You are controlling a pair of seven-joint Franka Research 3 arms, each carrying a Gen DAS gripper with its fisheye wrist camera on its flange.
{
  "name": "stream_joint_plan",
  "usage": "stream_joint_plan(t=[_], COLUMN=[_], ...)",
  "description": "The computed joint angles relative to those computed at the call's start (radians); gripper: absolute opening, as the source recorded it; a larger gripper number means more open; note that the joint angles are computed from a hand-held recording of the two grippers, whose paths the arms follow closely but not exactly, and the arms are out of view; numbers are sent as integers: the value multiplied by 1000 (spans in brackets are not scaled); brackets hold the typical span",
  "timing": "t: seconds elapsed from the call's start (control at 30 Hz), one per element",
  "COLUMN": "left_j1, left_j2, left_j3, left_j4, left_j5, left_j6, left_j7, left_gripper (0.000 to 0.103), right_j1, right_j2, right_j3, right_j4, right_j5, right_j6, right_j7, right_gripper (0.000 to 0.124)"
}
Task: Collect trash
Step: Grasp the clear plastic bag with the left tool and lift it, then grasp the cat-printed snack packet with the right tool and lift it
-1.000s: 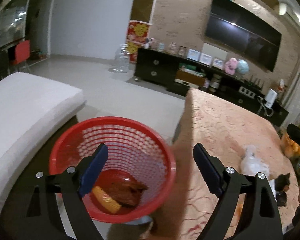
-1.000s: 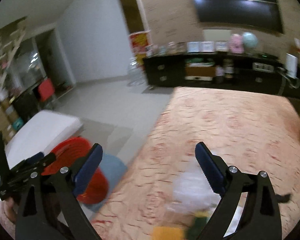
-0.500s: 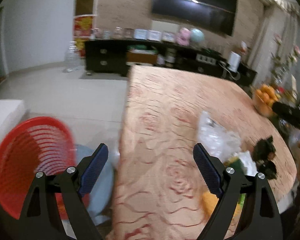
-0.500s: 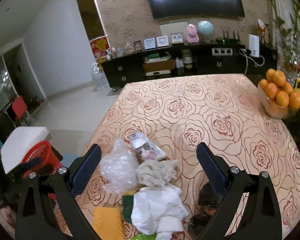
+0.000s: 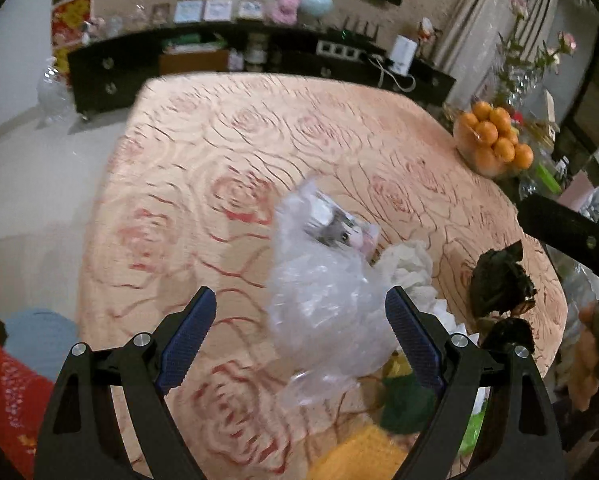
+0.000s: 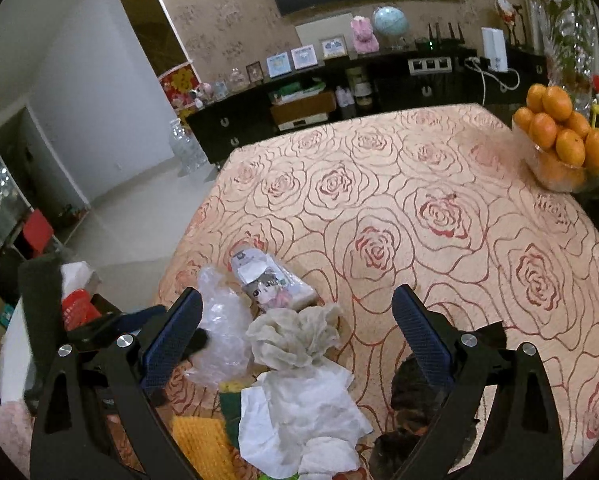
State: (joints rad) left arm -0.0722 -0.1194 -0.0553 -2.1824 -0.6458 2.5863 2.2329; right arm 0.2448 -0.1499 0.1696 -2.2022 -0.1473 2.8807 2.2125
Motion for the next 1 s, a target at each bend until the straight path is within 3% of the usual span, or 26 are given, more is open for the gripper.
stream_joint_plan(t=[0.1,0.13,0.17,0.27,0.43,0.6,0.77,0.83,0.9,1.0], left_j1=[-6,-5,-3,6,8,-13,-5,1,6,8], left_j2=[28,36,41,35,-41,-114,-101,-94,-94,-98], left_j3=[-10,-12,-14,-14,13,54,101,109,112,116], left_j4=[16,24,31,31,-6,-59,-32,-22,-20,-25], left_j5=[-11,-13,-15,-54,-146,-138,-110,-106,-107,-110], left_j6=[-3,-13,-25,-30,2,155,154,151,154,163], left_j7=[10,19,21,37,118,151,76,61,59,69], left_gripper=[76,57,44,37,36,36,36,36,36,36], right_j1=[8,11,13,14,20,18,72,82,89,115], right_j2=[14,18,19,24,25,42,139,205,270,343], right_j3=[-7,-9,-10,-12,-22,-20,-56,-58,-60,-81], right_j4=[10,13,15,21,16,42,175,267,355,439], right_j5=[18,23,23,14,39,23,210,296,296,219], right_j6=[-14,-14,-16,-17,-1,-8,-45,-115,-189,-252], right_j7=[-14,-19,-21,-19,-27,-58,-344,-499,-593,-616], right_gripper=[93,93,93,93,93,93,93,93,93,91])
